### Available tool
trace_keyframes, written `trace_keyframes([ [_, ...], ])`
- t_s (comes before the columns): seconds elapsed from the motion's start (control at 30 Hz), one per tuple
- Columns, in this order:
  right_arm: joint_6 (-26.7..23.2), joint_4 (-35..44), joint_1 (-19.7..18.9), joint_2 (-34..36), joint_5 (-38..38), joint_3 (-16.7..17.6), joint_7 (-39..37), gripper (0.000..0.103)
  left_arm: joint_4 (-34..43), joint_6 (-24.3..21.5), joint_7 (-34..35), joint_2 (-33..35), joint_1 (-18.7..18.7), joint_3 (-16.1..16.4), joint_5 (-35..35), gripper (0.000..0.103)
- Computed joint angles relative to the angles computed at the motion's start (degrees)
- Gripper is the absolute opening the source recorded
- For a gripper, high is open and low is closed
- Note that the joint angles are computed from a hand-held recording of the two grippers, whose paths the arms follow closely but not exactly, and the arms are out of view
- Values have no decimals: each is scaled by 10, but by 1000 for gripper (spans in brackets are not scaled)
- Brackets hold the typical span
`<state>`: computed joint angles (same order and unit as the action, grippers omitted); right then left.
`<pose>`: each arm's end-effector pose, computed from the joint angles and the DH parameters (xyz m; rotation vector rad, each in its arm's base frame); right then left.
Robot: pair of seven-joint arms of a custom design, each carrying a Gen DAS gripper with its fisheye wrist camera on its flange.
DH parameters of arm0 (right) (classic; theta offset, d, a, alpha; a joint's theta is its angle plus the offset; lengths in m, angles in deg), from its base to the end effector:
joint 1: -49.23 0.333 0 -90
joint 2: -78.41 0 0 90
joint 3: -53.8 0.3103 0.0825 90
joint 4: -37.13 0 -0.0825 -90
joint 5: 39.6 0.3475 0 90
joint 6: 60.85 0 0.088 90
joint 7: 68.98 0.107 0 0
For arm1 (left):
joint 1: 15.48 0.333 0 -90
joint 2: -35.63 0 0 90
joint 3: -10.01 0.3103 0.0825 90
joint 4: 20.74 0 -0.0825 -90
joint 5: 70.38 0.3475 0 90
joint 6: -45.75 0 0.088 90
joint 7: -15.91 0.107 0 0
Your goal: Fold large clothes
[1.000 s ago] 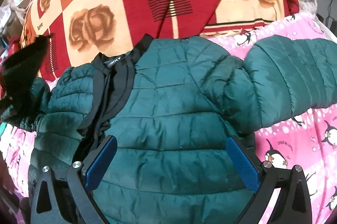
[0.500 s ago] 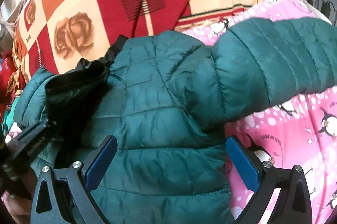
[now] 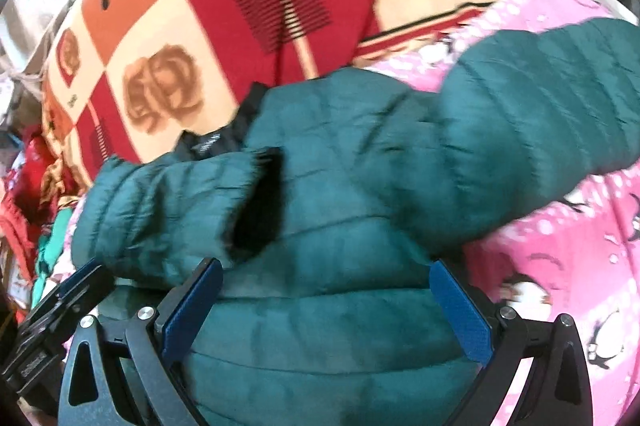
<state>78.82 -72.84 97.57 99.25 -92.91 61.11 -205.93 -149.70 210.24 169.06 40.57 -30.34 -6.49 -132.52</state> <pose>0.3491 0.4983 0.3390 -1.1011 2.3108 -0.3637 0.4757 -0.2296 0.3853 -1.2507 2.5397 -1.0543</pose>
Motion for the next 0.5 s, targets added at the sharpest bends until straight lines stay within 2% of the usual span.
trace_keyframes([
  [0.1,24,44,-8,36,-2,-7,-28,103,-2,16,11,-11,16,14,-12,71],
  [0.2,56,80,-13,72,7,-21,-51,100,6,58,12,-3,28,25,-16,71],
  [0.23,69,99,-19,92,20,-23,-69,95,11,70,-4,6,32,29,-2,71],
  [0.3,88,128,-25,123,45,-28,-111,74,26,88,-44,28,44,35,25,71],
  [0.33,88,145,-25,138,56,-30,-137,51,34,96,-75,41,47,40,52,71],
  [0.37,81,159,-21,148,63,-34,-157,39,39,101,-108,52,48,46,80,71],
  [0.4,63,173,-12,153,66,-41,-176,37,48,102,-142,67,48,54,109,71],
  [0.43,51,177,-1,153,66,-51,-185,28,54,102,-157,77,51,54,124,71],
  [0.5,17,176,20,140,56,-66,-198,25,70,102,-221,107,39,76,184,71],
])
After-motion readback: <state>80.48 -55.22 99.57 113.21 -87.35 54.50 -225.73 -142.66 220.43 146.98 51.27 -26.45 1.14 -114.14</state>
